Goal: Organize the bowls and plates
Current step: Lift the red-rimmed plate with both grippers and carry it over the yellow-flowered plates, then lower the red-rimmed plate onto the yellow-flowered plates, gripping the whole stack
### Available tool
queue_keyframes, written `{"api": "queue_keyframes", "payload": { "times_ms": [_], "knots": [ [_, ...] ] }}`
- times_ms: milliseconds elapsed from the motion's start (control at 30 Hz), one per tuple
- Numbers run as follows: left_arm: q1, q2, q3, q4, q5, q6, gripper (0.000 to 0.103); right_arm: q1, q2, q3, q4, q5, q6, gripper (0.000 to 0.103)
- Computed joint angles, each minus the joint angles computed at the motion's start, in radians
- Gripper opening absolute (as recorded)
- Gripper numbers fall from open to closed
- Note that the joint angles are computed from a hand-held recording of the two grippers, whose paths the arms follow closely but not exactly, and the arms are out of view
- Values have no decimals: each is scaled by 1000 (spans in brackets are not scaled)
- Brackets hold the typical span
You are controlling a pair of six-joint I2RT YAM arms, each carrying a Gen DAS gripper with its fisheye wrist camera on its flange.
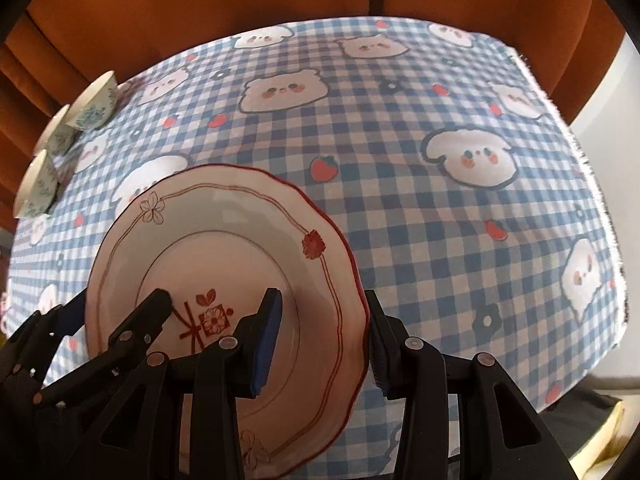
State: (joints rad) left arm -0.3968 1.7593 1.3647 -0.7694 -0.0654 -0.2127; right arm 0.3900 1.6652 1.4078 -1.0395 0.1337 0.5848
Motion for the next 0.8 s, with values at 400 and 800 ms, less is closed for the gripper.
{"api": "queue_keyframes", "payload": {
  "times_ms": [400, 800],
  "knots": [
    [-19, -13, -17, -3, -43, -51, 63, -46, -50, -38, 39, -62, -89, 31],
    [-14, -32, -17, -59, -100, -116, 64, -26, -1, 14, 37, -81, -164, 31]
  ]
}}
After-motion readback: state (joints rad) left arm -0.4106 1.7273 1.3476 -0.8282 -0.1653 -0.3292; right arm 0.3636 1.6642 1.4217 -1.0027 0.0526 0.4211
